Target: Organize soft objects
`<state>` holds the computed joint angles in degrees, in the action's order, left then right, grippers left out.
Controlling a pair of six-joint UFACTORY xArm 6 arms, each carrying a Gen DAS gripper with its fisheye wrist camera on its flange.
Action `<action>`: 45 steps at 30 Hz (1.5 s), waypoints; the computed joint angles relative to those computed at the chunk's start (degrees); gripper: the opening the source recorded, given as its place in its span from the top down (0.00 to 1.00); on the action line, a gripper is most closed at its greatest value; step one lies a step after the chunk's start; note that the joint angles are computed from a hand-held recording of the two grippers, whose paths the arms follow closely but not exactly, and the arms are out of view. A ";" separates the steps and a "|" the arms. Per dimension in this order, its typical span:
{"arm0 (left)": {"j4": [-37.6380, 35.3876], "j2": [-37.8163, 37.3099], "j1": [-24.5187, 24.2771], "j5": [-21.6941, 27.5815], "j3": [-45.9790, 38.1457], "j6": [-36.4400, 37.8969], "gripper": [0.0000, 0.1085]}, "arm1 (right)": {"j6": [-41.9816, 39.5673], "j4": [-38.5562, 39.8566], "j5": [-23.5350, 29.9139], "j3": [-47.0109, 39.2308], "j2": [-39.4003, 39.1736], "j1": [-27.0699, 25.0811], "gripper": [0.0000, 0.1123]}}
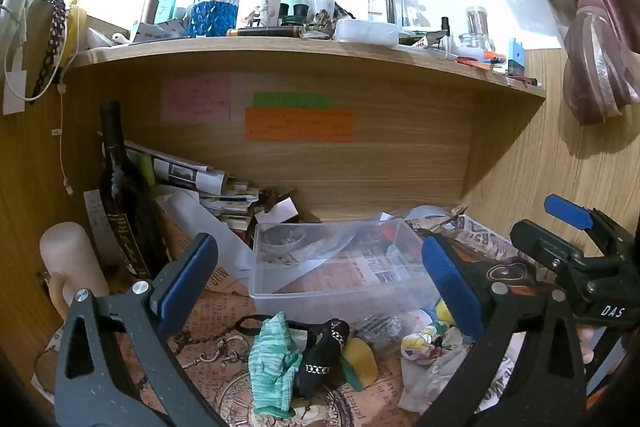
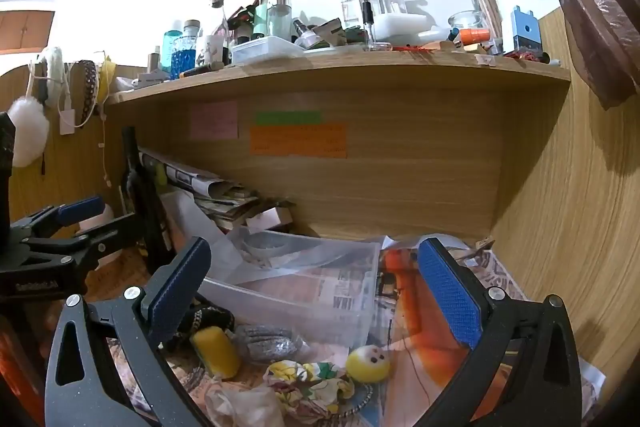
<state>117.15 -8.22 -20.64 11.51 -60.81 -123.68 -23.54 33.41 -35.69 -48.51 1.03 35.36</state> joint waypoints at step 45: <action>3.24 -0.53 -0.66 0.08 0.01 -2.87 0.05 | 0.36 0.17 -0.05 0.21 -0.20 0.15 0.08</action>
<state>120.39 -8.75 -21.30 11.59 -60.80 -126.55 -23.18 33.59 -35.74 -48.30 0.82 35.51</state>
